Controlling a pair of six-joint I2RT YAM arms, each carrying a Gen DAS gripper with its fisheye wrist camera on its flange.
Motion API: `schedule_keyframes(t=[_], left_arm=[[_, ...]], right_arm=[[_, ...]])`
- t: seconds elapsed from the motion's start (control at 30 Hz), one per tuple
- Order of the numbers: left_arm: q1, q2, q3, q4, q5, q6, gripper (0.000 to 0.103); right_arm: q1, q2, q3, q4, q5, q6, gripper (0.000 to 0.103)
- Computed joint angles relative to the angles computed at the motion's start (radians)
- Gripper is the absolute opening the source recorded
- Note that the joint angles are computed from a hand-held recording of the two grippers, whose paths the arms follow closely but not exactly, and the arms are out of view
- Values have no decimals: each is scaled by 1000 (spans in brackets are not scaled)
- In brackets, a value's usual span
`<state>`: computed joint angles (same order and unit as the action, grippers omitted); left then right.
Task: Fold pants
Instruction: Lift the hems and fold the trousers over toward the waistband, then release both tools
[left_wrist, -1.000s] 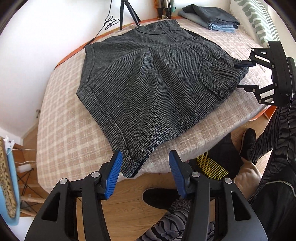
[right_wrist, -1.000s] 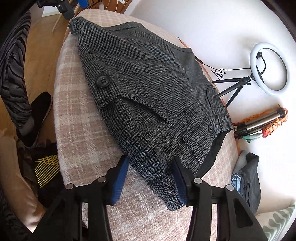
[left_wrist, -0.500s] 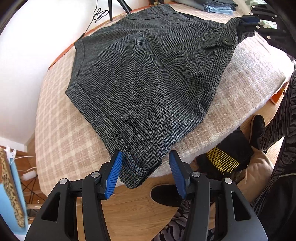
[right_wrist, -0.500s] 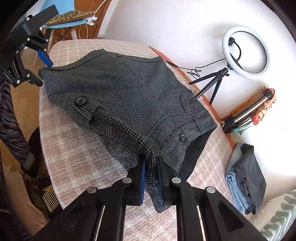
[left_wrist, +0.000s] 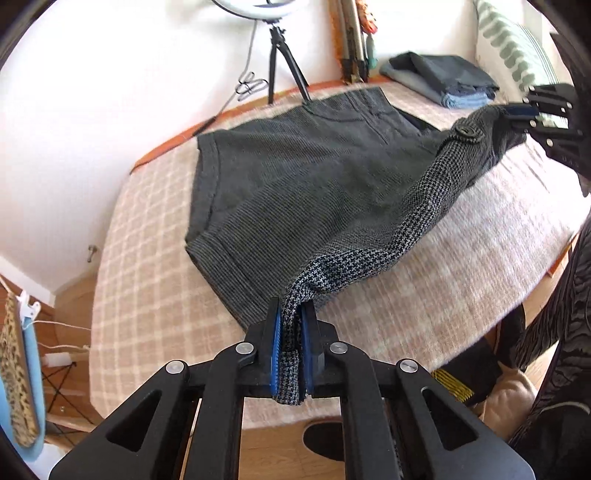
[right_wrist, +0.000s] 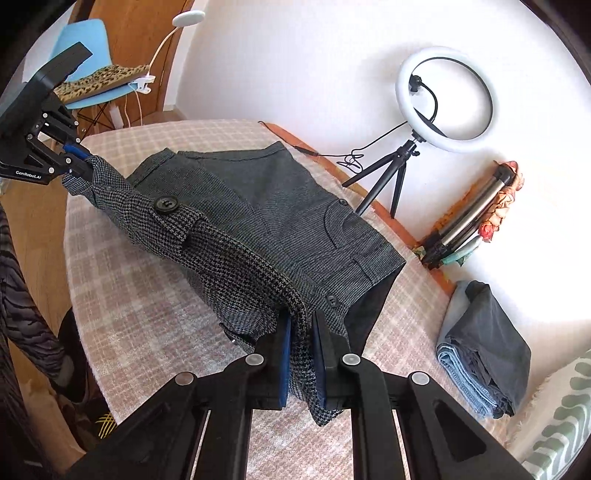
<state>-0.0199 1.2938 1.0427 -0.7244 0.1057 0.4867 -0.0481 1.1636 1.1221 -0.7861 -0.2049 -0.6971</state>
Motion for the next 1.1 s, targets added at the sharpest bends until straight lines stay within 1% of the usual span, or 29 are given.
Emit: schedule_keyframes(t=[0.13, 0.33, 0.5, 0.63, 0.77, 0.9, 1.03, 1.1], left_arm=[[36, 72, 105, 47, 31, -34, 8], [52, 233, 272, 106, 69, -110, 8], [18, 373, 423, 169, 18, -132, 8], [-1, 525, 592, 180, -4, -168, 8], [-34, 694, 782, 151, -59, -155, 8], [-62, 868, 998, 85, -113, -130, 8], [-86, 1059, 1254, -27, -150, -111, 8], [-99, 1142, 1360, -70, -172, -95, 8]], right_arm=[[5, 49, 85, 11, -15, 54, 9], [37, 178, 223, 50, 16, 115, 8], [26, 344, 385, 65, 17, 154, 8], [-3, 514, 549, 63, 23, 157, 8], [-39, 701, 734, 25, 20, 164, 8], [-57, 881, 917, -39, 23, 174, 8], [-58, 1024, 1054, -90, 55, 173, 8], [-60, 1078, 1102, -112, 64, 172, 8]])
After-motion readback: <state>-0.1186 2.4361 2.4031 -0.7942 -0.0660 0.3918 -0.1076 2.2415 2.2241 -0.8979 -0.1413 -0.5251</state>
